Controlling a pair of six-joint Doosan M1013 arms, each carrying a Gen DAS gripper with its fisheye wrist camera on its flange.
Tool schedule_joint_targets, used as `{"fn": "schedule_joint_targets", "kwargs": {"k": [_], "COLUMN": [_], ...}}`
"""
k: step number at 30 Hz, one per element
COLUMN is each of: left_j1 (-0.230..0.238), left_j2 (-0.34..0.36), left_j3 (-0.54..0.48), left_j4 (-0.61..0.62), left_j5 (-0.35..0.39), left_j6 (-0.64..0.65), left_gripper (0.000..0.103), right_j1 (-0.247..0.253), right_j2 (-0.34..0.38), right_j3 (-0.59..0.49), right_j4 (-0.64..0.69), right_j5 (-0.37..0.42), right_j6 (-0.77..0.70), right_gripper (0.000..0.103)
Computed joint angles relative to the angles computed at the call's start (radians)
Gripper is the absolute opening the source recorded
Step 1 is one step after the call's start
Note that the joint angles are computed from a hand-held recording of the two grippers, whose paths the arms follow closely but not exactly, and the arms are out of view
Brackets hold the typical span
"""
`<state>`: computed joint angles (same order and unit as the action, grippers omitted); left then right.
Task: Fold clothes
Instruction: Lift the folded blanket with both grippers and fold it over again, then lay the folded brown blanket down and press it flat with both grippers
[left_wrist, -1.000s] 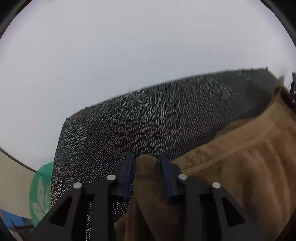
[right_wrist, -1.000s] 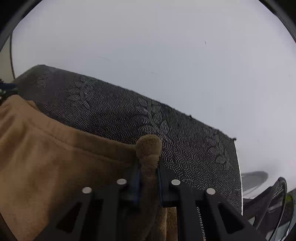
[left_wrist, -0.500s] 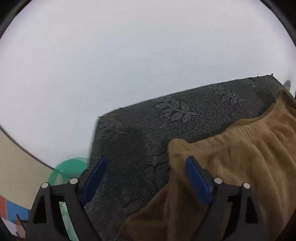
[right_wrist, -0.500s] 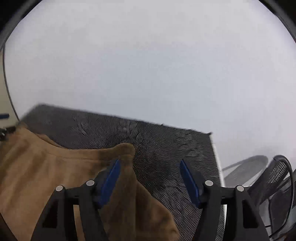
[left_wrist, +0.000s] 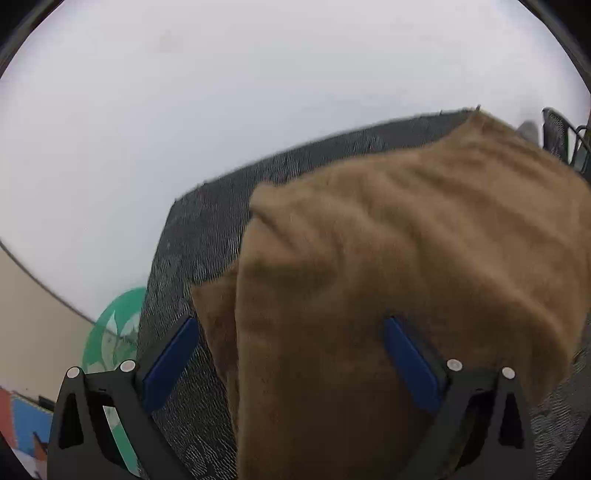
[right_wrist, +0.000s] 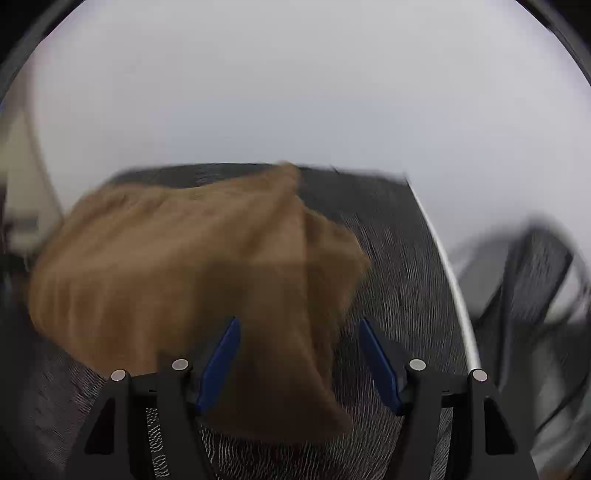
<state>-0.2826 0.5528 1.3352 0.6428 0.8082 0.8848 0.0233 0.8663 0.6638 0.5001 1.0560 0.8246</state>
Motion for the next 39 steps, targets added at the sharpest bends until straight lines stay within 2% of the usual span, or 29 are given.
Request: {"fn": "schedule_joint_targets", "kwargs": {"k": [3,5,6,7,9,12,13,15,18,21,22,24,25,26,28,31,34,36,39], "left_j1": [0.032,0.049,0.055,0.059,0.063,0.057,0.056,0.064,0.075,0.077,0.075,0.067,0.062,0.057,0.047,0.029,0.014,0.008,-0.002], "left_j2": [0.003,0.007,0.009,0.010,0.010,0.003,0.001,0.002,-0.001,-0.001,-0.001,-0.010,-0.016,-0.021,-0.029,-0.041,-0.045,-0.036,-0.003], "left_j3": [0.000,-0.007,-0.010,-0.012,-0.012,-0.002,0.002,0.008,0.012,0.009,0.008,0.012,0.015,0.017,0.021,0.026,0.018,0.002,-0.039], "left_j4": [-0.122,-0.193,-0.214,-0.229,-0.235,-0.187,-0.177,-0.214,-0.286,-0.304,-0.298,-0.270,-0.254,-0.235,-0.190,-0.110,-0.068,-0.065,-0.044], "left_j5": [-0.041,-0.052,-0.051,-0.051,-0.046,-0.036,-0.036,-0.050,-0.064,-0.062,-0.059,-0.047,-0.039,-0.032,-0.021,-0.010,-0.028,-0.046,-0.032], "left_j6": [0.007,0.019,0.020,0.021,0.014,-0.017,-0.024,-0.016,-0.001,0.003,0.004,-0.011,-0.020,-0.032,-0.060,-0.098,-0.111,-0.092,-0.062], "left_gripper": [0.102,0.103,0.103,0.103,0.103,0.103,0.103,0.103,0.103,0.103,0.103,0.103,0.103,0.103,0.103,0.103,0.103,0.103,0.103], "right_j1": [-0.025,-0.029,-0.031,-0.026,-0.019,-0.026,-0.031,-0.042,-0.029,-0.024,-0.023,-0.024,-0.023,-0.025,-0.030,-0.031,-0.012,0.012,0.047], "right_j2": [0.043,0.033,0.027,0.004,-0.031,-0.084,-0.095,-0.092,-0.088,-0.086,-0.084,-0.080,-0.080,-0.088,-0.103,-0.141,-0.158,-0.139,-0.077], "right_j3": [-0.054,-0.027,-0.012,0.026,0.075,0.160,0.180,0.181,0.200,0.202,0.194,0.176,0.171,0.177,0.189,0.228,0.240,0.203,0.105], "right_j4": [0.054,0.102,0.122,0.115,0.105,0.093,0.085,0.056,-0.010,-0.014,-0.012,-0.009,-0.011,0.008,0.048,0.131,0.220,0.244,0.210], "right_j5": [0.109,0.117,0.118,0.070,-0.006,-0.146,-0.172,-0.135,-0.123,-0.116,-0.112,-0.097,-0.103,-0.123,-0.164,-0.213,-0.194,-0.127,-0.011], "right_j6": [0.054,0.009,-0.015,-0.054,-0.106,-0.109,-0.097,-0.040,-0.038,-0.030,-0.027,-0.019,-0.015,-0.019,-0.029,-0.068,-0.192,-0.256,-0.233], "right_gripper": [0.065,0.033,0.032,0.023,0.018,0.008,0.008,0.008,0.008,0.009,0.009,0.018,0.030,0.056,0.084,0.084,0.084,0.084,0.084]}}
